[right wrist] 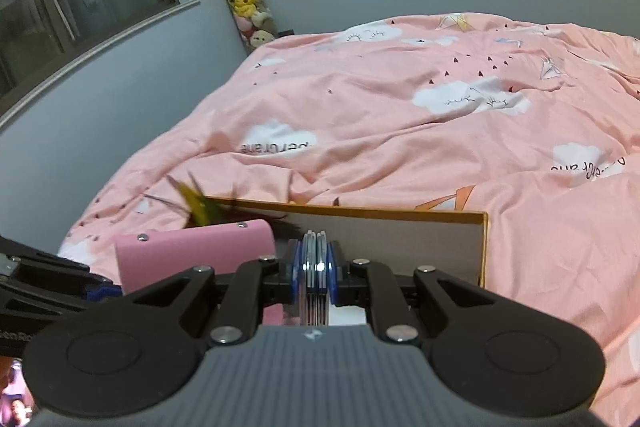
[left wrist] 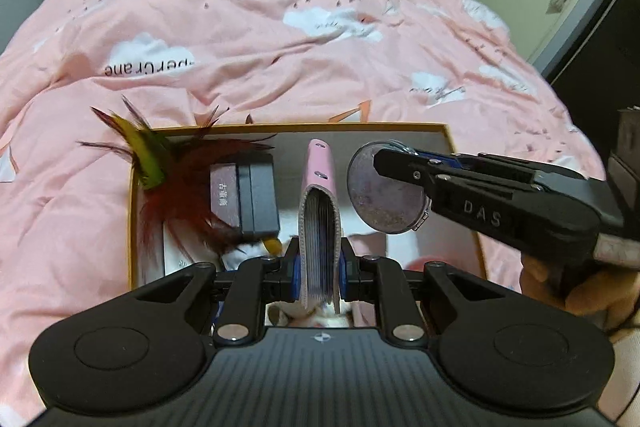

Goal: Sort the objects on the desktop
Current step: 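Carry the card holder and compact mirror with both grippers over the orange box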

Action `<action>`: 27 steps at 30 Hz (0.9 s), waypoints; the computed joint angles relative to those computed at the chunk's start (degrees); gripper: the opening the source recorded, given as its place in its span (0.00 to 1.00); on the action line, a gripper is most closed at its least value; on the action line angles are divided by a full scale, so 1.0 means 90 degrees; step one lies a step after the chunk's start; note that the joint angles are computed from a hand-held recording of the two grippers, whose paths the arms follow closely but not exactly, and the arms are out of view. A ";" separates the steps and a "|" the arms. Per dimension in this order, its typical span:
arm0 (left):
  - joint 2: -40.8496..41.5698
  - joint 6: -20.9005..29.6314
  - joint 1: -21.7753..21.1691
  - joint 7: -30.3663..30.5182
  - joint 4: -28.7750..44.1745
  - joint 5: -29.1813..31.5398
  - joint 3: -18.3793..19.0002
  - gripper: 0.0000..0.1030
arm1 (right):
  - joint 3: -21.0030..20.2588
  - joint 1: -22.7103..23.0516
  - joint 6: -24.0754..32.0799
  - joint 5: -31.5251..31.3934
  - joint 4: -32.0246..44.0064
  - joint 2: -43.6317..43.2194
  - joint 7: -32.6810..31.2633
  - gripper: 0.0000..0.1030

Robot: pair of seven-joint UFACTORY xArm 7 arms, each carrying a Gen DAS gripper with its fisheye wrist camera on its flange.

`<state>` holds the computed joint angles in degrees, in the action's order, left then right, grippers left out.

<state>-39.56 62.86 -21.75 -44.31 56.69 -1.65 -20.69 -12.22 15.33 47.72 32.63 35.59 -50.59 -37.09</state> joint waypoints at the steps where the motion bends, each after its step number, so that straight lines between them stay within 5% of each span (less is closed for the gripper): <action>1: 0.0089 -0.0016 0.0006 0.0044 0.0002 -0.0015 0.0042 0.18 | 0.0017 0.0032 -0.0114 0.0032 -0.0032 0.0060 -0.0053 0.14; 27: 0.0931 -0.0133 0.0128 -0.0226 0.0121 0.0263 0.0278 0.26 | 0.0406 -0.0028 -0.0596 0.0154 -0.0008 0.1301 0.0133 0.14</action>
<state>-31.18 61.67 -20.60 -46.34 57.79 0.71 -18.19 -8.56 15.07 42.35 34.02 35.51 -38.88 -35.89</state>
